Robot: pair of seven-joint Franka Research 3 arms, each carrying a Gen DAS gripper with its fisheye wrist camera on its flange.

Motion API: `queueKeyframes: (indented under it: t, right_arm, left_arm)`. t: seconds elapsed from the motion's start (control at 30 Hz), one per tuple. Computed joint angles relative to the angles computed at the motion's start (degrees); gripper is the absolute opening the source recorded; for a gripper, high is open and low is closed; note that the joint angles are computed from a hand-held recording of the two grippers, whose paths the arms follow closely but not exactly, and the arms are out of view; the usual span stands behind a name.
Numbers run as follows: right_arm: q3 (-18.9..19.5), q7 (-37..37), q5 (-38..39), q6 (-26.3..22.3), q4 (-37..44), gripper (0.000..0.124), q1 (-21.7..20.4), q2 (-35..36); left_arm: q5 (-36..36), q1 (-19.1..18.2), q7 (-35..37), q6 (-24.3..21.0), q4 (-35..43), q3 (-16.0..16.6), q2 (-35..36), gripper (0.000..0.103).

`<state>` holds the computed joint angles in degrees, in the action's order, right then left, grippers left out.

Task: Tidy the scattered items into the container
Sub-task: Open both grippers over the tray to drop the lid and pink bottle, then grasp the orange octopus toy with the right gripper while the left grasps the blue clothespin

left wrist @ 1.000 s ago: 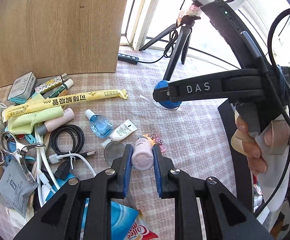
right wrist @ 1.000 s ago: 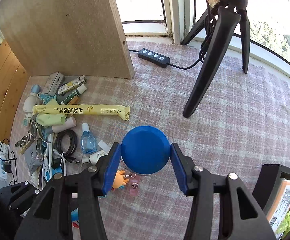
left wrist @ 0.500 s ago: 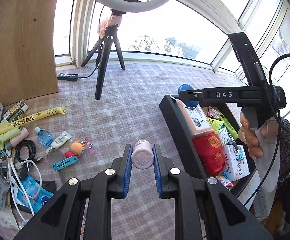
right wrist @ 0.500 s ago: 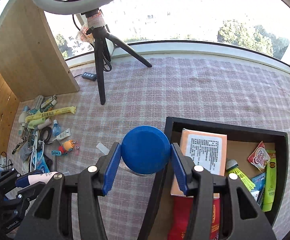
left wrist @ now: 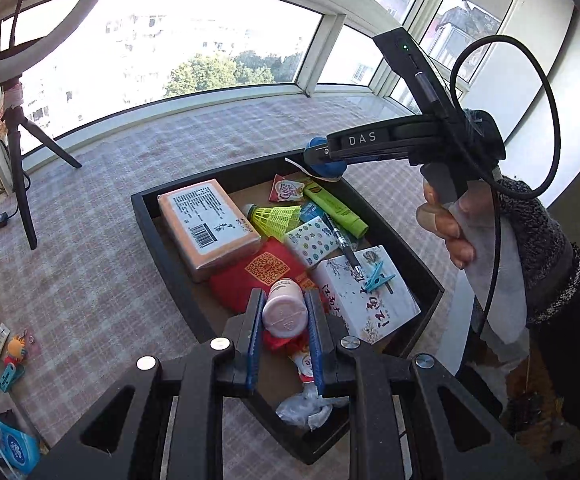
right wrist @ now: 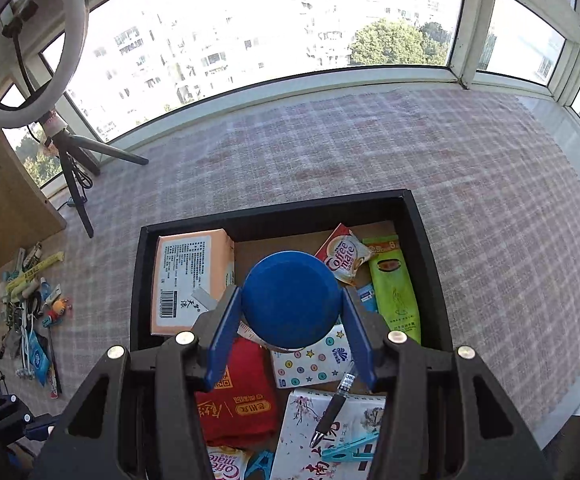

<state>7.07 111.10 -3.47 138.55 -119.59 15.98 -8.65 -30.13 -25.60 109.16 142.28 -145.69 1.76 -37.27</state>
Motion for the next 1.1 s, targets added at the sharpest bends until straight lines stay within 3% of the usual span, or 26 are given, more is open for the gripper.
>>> queueKeyframes:
  t: [0.1,0.17,0.2,0.23,0.27,0.43,0.6,0.8,1.1]
  right_arm:
    - [-0.6,-0.5,0.5,0.2,-1.3,0.05,-0.4,-0.8]
    - [-0.9,-2.1,1.8,0.3,-1.7,0.057,-0.4,-1.0]
    - [-0.7,-1.7,1.6,0.6,-2.0,0.068,-0.6,-1.1]
    - [-0.5,-1.1,1.2,1.7,-2.6,0.07,-0.7,-1.5]
    - [-0.4,-1.1,1.2,2.2,-2.9,0.07,-0.8,-1.8]
    - [0.0,-3.3,2.9,2.9,-1.9,0.07,0.0,-0.8]
    - [0.5,-6.4,5.7,3.0,0.6,0.07,2.0,1.9]
    - [1.5,-12.1,9.1,3.1,4.0,0.07,5.6,5.8]
    - [4.5,-30.7,11.7,2.6,11.3,0.07,12.6,13.9]
  left_arm:
    - [-0.6,-1.5,0.6,0.3,0.8,-0.9,0.9,0.019]
    - [-0.9,-2.5,1.8,0.4,1.3,-1.1,1.4,0.023]
    - [0.1,-1.7,0.7,0.8,1.3,-2.3,1.6,0.048]
    - [0.8,-0.9,-0.8,2.0,1.0,-3.3,1.5,0.074]
    - [0.8,-1.0,-1.5,3.5,0.5,-3.4,1.3,0.077]
    - [3.9,0.4,-3.6,3.9,-0.3,-2.4,0.8,0.071]
    - [6.8,3.0,-5.3,3.7,-2.0,-0.6,-0.6,0.071]
    - [11.7,8.4,-6.9,2.8,-5.2,1.6,-3.2,0.071]
    - [22.0,20.3,-3.1,-0.8,-9.0,6.2,-4.9,0.063]
